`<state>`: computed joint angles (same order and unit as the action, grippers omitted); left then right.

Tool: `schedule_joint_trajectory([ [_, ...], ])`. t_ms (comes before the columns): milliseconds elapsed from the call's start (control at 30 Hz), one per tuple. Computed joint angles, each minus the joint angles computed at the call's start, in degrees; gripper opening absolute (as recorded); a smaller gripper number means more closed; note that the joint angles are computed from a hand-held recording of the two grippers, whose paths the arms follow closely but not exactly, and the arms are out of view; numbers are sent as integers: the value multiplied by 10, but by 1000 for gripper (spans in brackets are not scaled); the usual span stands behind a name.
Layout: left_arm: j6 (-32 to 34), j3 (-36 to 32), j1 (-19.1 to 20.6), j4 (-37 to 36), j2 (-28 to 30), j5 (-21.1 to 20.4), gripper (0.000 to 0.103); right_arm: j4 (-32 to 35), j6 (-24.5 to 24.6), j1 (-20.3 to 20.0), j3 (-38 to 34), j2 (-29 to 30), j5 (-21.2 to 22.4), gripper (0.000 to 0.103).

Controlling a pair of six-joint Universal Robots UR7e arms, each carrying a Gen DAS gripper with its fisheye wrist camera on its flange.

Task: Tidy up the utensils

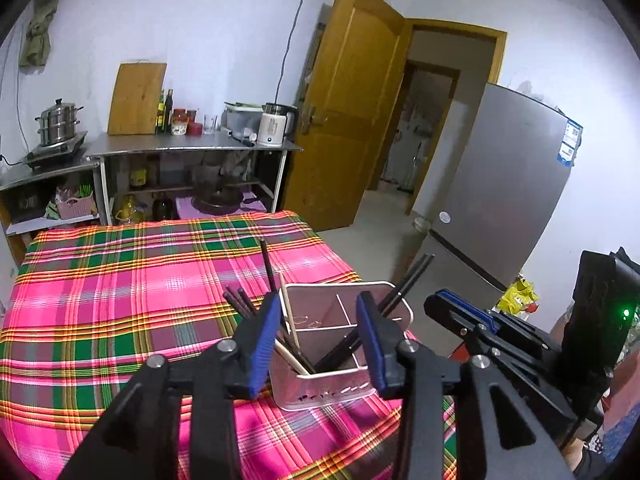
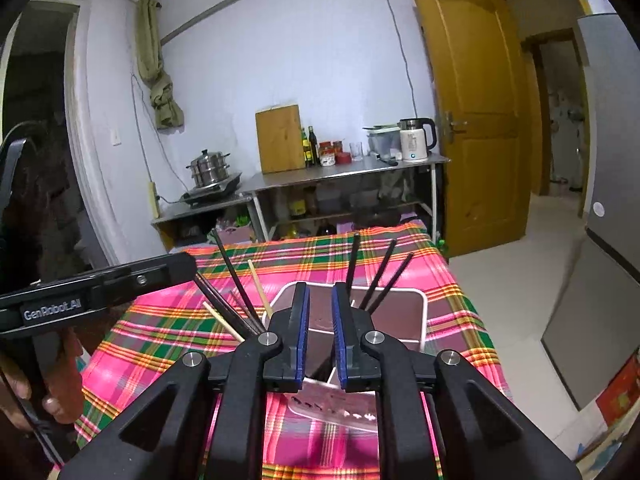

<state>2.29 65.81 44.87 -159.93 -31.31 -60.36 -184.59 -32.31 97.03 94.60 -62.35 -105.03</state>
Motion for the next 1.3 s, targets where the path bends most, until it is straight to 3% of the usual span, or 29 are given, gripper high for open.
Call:
schedule_joint_trajectory([
  [367, 35, 112, -18, -89, -38, 28, 50, -32, 6, 0, 66, -36, -16, 13],
  [500, 29, 150, -18, -120, -46, 39, 59, -49, -2, -1, 88, -42, -23, 16],
  [933, 21, 237, -15, -204, -39, 86, 60, -111, -15, -14, 153, -38, -49, 18],
  [1300, 28, 278, -13, -271, -27, 86, 60, -153, -41, -23, 185, -23, -59, 18],
])
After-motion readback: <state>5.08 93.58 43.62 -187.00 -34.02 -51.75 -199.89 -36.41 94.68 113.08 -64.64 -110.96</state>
